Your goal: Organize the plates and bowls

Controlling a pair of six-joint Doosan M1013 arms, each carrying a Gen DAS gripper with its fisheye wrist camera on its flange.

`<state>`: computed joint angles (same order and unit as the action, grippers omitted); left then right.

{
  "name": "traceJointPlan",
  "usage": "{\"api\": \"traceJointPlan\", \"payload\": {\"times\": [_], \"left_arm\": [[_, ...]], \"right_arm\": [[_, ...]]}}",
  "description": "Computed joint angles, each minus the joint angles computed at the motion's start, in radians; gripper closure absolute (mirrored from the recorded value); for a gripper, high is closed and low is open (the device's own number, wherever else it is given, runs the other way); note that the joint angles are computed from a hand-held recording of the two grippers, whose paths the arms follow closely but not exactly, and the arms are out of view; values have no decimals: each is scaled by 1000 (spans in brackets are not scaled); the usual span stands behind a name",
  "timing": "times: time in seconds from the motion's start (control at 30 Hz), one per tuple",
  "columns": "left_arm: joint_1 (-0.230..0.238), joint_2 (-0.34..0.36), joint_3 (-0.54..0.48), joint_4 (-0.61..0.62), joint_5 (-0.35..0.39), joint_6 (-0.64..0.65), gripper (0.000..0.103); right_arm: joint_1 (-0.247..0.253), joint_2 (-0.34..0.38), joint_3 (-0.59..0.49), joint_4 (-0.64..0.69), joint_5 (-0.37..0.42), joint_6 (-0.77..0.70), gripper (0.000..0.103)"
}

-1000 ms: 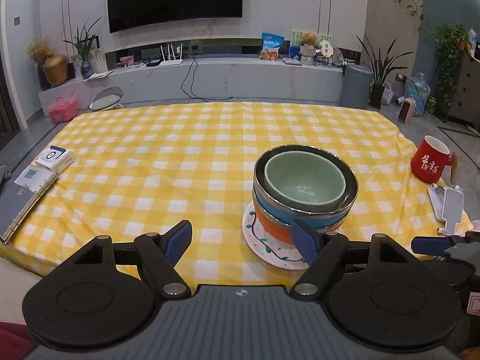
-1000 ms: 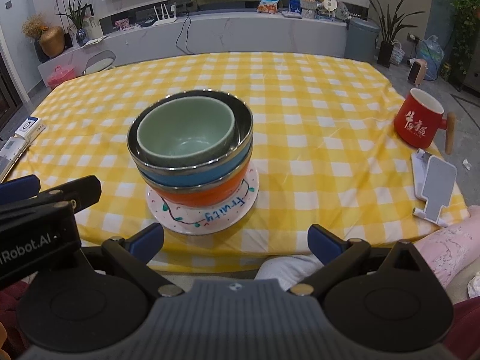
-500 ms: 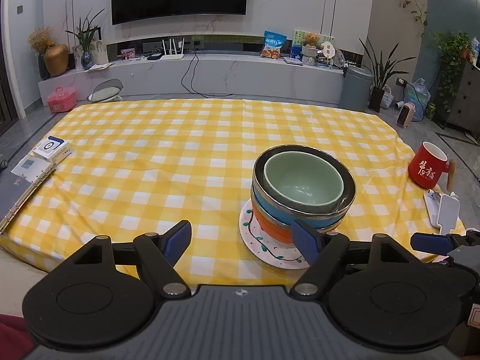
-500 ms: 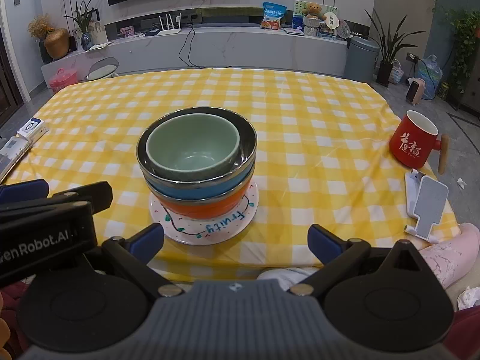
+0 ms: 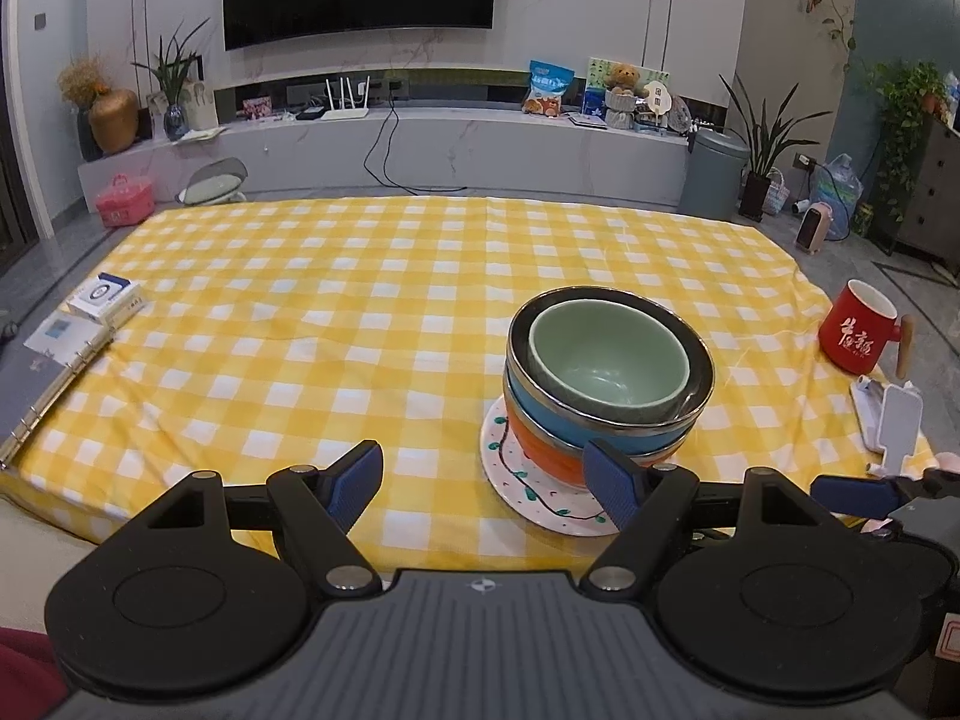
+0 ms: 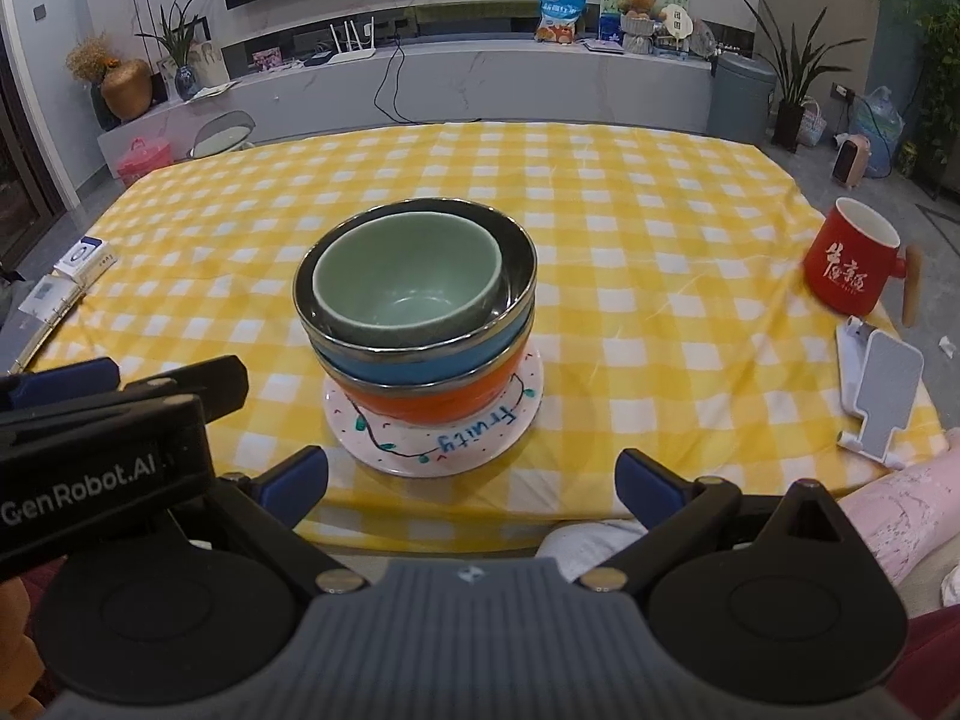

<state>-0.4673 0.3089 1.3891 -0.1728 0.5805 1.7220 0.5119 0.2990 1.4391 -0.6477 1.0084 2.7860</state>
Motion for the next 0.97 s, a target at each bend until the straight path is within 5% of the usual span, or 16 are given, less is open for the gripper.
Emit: {"api": "traceJointPlan", "payload": {"times": [0.97], "left_arm": [[-4, 0, -2, 42, 4, -28, 14]], "right_arm": [[3, 3, -2, -21, 9, -15, 3]]}}
